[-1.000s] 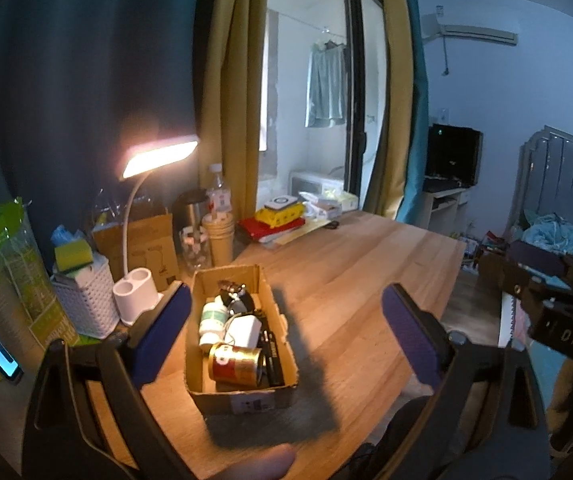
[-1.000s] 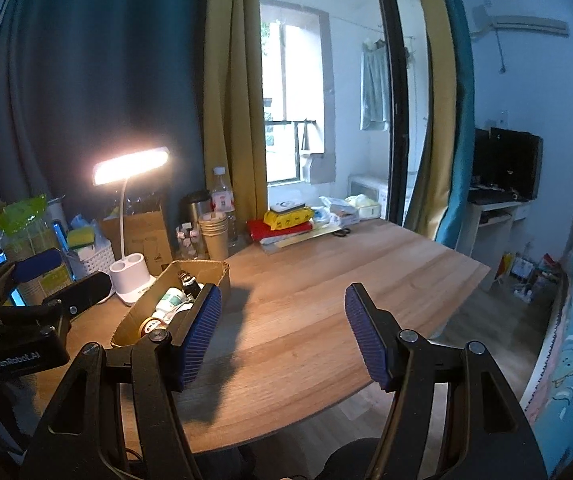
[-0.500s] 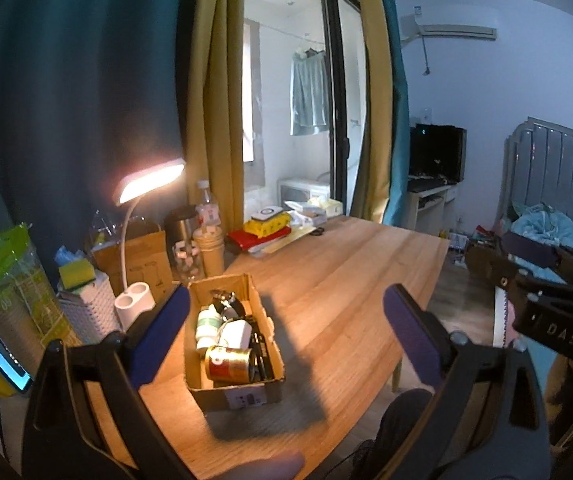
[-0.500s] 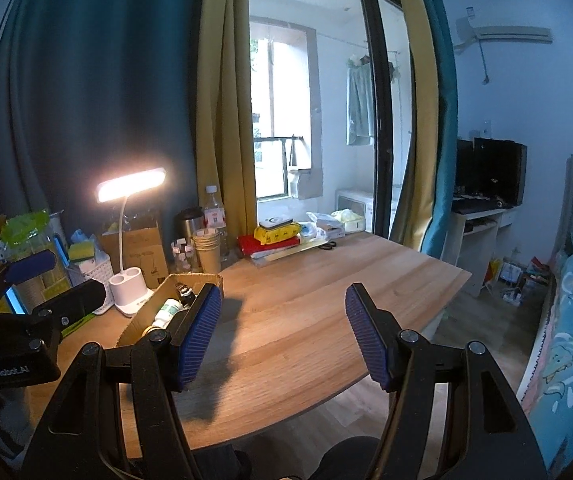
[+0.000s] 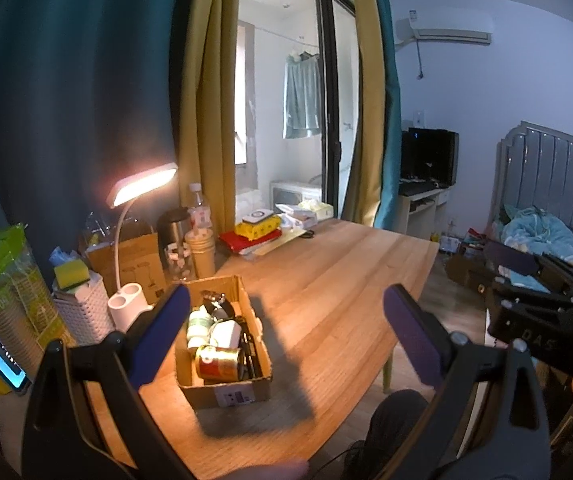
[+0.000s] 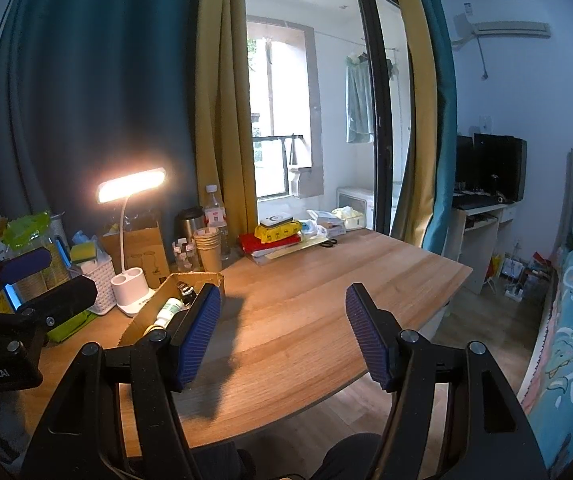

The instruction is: Organize rigid objects

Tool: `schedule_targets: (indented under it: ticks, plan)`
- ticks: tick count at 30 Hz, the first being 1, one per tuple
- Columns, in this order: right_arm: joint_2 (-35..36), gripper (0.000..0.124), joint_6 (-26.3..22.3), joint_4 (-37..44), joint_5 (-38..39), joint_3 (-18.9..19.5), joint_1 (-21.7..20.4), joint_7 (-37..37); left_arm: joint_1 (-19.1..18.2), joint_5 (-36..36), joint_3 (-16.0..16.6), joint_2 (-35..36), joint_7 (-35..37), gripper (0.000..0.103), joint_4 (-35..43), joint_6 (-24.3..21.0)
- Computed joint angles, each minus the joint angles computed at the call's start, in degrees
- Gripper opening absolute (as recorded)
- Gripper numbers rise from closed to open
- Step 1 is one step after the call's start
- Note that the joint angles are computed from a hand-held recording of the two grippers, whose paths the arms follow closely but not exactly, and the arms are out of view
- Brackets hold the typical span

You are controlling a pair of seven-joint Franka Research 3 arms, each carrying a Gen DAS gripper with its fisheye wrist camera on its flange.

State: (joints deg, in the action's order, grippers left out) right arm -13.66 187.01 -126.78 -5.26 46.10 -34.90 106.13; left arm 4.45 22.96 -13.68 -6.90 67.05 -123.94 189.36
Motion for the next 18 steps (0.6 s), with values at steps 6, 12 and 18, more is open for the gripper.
schedule_targets:
  ticks: [6, 12, 18]
  plan:
    - [0.05, 0.068, -0.22, 0.04, -0.16, -1.39, 1.59, -0.38, 10.03, -0.43, -9.44, -0.96, -0.75, 0.098, -0.45, 0.81]
    - [0.48, 0.068, -0.71, 0.46, -1.14, -1.52, 1.66, 0.46, 13.74, -2.68, -13.18, -1.11, 0.37, 0.098, -0.54, 1.05]
    - [0.55, 0.068, -0.64, 0.26, -2.53, -2.34, 2.29, 1.67, 12.83, -3.41, -12.46, -1.10, 1.16, 0.098, -0.64, 1.01]
